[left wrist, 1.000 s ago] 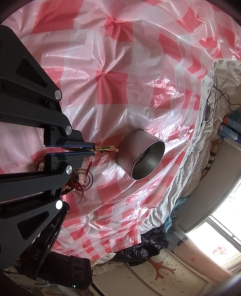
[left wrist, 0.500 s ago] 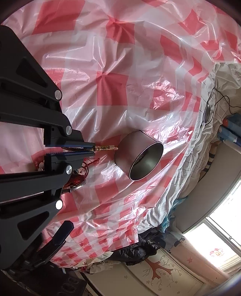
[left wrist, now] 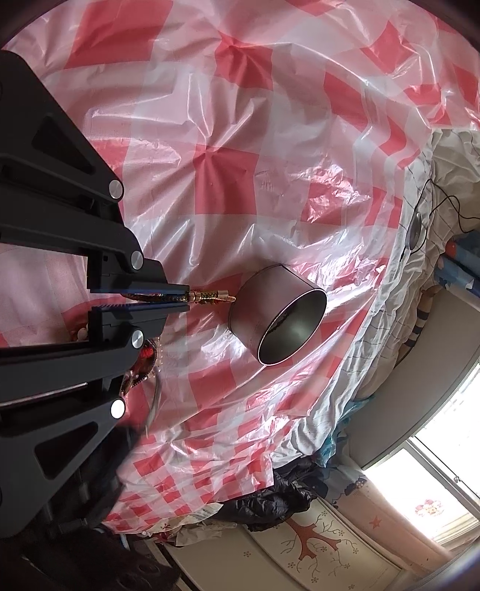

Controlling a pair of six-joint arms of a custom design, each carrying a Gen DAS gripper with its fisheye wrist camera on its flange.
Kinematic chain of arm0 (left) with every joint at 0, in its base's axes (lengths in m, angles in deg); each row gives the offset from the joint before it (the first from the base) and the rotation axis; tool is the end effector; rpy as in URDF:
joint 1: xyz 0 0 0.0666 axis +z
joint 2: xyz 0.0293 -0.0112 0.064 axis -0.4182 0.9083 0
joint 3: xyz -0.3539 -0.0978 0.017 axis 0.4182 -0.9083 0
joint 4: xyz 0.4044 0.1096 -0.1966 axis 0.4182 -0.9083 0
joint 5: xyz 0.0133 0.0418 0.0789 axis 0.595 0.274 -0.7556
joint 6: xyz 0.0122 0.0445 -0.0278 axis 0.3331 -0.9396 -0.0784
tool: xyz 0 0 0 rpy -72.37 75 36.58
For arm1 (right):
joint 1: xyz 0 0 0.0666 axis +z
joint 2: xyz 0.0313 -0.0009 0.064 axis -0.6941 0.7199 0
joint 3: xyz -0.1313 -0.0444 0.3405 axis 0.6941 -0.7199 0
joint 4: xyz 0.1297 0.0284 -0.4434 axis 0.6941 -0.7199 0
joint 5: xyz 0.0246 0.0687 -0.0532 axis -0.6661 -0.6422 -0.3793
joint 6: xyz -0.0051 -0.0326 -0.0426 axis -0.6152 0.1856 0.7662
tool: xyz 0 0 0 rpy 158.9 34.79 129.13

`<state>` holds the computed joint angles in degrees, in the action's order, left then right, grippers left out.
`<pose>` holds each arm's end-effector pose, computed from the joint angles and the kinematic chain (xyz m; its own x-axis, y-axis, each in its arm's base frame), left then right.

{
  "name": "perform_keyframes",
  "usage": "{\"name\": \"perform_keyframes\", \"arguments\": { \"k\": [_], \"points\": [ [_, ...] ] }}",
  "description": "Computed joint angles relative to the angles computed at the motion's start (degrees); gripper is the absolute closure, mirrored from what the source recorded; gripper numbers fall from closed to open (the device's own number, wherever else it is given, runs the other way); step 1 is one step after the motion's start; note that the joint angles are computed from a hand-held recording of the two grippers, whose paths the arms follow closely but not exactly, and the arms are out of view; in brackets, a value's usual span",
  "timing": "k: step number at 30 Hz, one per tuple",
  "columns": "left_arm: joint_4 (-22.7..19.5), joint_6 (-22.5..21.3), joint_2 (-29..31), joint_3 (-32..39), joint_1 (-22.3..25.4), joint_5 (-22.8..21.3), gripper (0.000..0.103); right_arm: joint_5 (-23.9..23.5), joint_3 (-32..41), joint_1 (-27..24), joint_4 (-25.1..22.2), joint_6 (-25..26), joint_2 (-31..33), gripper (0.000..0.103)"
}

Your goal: Organize jewelry

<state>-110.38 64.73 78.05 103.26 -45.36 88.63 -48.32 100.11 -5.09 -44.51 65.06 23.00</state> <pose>0.4660 -0.1795 0.4102 -0.7697 -0.3698 -0.5204 -0.0793 0.8642 -0.4968 0.4508 0.3740 0.4418 -0.6430 -0.1715 -0.7464 -0.6097 0.7044 0.3634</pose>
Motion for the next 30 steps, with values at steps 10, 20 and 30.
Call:
{"name": "perform_keyframes", "arguments": {
  "k": [10, 20, 30],
  "points": [
    [-0.2, -0.3, 0.3, 0.3, -0.2, 0.3, 0.099, -14.8, -4.1, -5.3, 8.0, -14.3, -1.4, 0.1],
    [-0.4, -0.1, 0.3, 0.2, -0.2, 0.5, 0.099, 0.2, -1.5, -3.7, -8.6, -2.2, -4.1, 0.02],
    [-0.8, 0.8, 0.5, 0.1, -0.4, 0.9, 0.099, 14.7, 2.3, 0.1, -27.4, 5.2, 0.3, 0.055]
  ]
}}
